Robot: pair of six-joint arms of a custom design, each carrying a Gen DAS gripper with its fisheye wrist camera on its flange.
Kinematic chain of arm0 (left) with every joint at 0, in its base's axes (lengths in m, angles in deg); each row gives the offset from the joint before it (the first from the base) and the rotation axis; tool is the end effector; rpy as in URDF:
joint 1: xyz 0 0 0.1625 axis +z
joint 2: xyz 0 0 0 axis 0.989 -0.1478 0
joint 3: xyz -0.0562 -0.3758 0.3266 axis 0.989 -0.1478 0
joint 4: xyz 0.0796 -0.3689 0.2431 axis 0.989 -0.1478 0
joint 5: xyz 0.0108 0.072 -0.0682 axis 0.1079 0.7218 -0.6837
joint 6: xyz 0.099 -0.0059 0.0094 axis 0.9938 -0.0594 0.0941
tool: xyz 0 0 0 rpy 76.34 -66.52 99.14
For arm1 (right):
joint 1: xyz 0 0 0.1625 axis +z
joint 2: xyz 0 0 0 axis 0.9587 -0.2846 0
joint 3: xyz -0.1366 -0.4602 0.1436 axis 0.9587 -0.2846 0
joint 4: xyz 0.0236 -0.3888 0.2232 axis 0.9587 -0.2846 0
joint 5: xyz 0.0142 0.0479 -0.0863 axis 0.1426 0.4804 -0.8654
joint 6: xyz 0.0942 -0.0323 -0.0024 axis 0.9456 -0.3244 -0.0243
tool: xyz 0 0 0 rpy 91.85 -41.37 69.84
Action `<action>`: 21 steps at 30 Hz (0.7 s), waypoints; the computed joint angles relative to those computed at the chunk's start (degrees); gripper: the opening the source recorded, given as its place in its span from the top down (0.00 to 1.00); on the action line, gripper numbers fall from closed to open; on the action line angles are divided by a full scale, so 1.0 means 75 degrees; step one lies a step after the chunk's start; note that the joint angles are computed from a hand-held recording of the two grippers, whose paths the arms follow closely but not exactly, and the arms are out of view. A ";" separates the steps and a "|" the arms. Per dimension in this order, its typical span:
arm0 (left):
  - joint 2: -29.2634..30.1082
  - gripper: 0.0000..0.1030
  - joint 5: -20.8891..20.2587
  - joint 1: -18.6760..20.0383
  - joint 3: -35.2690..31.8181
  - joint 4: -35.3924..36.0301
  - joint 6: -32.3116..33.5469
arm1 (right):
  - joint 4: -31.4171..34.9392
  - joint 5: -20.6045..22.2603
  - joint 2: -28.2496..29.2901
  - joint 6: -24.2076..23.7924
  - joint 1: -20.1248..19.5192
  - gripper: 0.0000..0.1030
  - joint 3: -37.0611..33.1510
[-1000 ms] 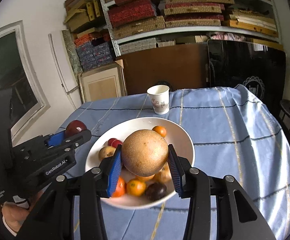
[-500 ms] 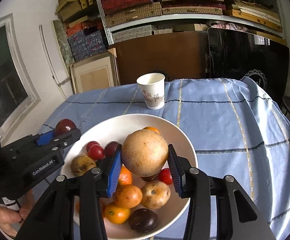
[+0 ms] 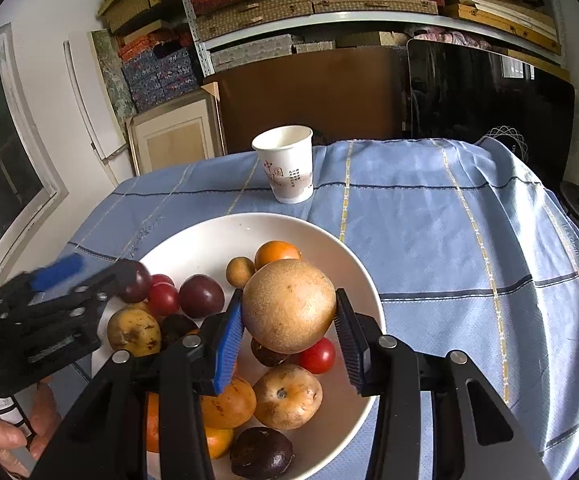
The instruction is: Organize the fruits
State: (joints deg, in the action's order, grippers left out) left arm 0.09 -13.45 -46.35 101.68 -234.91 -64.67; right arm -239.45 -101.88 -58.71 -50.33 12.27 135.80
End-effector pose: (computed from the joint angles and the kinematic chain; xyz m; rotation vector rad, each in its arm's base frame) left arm -0.3960 -0.5556 0.0513 0.2412 2.0797 -1.0527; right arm 0.0751 -0.5730 0.3348 0.6986 -2.5026 0.8574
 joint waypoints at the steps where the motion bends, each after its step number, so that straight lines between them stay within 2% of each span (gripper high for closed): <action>1: -0.0004 0.17 0.0057 -0.0038 0.0008 -0.0028 0.0067 | -0.0002 0.0000 0.0004 -0.0002 0.0004 0.57 -0.0003; 8: -0.0117 0.17 0.0132 -0.0171 0.0042 0.0077 0.0052 | -0.0019 -0.0106 0.0130 -0.0061 0.0047 0.56 -0.0039; 13: -0.0213 0.17 0.0154 -0.0219 0.0104 0.0091 -0.0049 | -0.0094 0.0049 0.0010 -0.0090 0.0059 0.55 0.0036; 19: -0.0335 0.17 0.0202 -0.0313 0.0174 0.0391 -0.0376 | 0.0039 0.0316 -0.0464 -0.0091 0.0094 0.49 0.0250; 21: -0.0389 0.16 0.0233 -0.0397 0.0201 0.0534 -0.0513 | 0.0095 0.0342 -0.0653 -0.0126 0.0099 0.44 0.0354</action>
State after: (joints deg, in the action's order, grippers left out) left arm -2.83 -11.70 -49.33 103.19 -230.90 -68.52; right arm -238.74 -99.31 -63.60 -51.28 13.01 138.45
